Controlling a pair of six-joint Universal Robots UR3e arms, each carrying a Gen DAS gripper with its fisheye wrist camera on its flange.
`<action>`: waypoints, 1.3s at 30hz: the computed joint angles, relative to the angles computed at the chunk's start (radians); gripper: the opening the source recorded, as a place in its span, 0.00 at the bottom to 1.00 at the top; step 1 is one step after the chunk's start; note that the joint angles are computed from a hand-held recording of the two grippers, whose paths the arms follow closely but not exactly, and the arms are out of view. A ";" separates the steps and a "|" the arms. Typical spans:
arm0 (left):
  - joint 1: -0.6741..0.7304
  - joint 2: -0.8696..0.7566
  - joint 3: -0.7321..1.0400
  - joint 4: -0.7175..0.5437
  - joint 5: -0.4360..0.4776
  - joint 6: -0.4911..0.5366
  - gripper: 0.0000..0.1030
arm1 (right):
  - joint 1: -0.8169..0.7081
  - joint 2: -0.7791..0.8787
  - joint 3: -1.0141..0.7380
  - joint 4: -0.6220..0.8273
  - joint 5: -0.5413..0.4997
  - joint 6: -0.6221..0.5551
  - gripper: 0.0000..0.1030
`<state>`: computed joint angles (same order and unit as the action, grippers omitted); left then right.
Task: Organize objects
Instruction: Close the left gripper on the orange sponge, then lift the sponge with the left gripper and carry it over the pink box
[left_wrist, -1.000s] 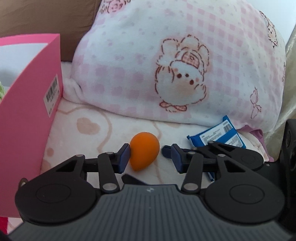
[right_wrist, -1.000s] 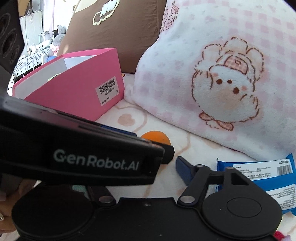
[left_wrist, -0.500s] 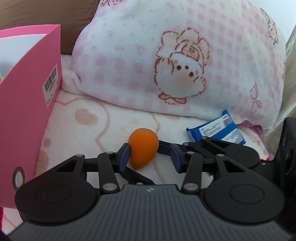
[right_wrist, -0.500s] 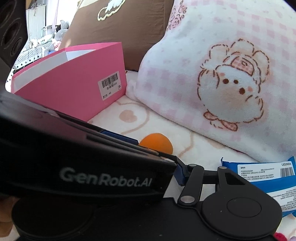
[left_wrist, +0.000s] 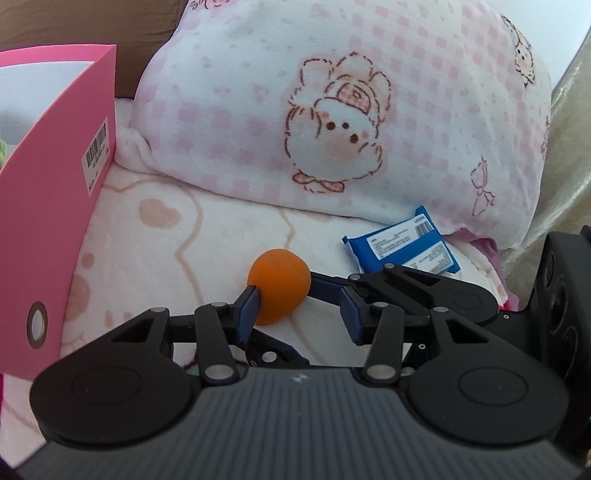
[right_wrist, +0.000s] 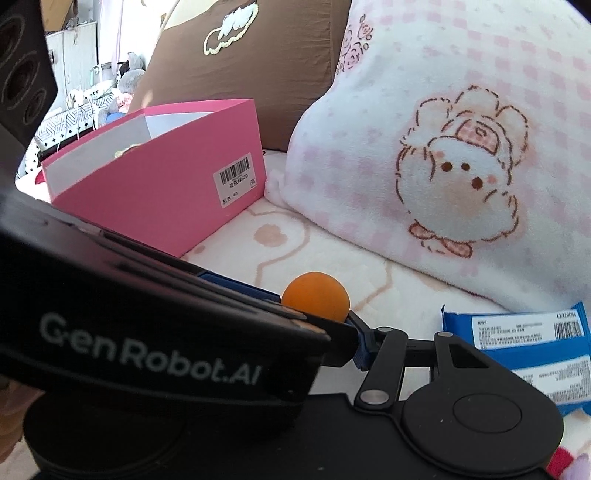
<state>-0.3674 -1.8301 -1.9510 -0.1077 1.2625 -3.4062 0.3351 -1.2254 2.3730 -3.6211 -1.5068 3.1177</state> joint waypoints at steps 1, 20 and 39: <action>0.002 0.008 -0.007 -0.003 -0.005 -0.001 0.44 | 0.004 -0.011 0.007 0.005 -0.003 0.000 0.60; 0.100 0.164 -0.150 -0.060 -0.207 -0.058 0.45 | 0.049 -0.245 0.126 0.135 -0.016 0.011 0.59; 0.002 0.276 -0.215 -0.100 -0.064 -0.014 0.42 | 0.045 -0.407 0.229 0.235 0.008 0.116 0.37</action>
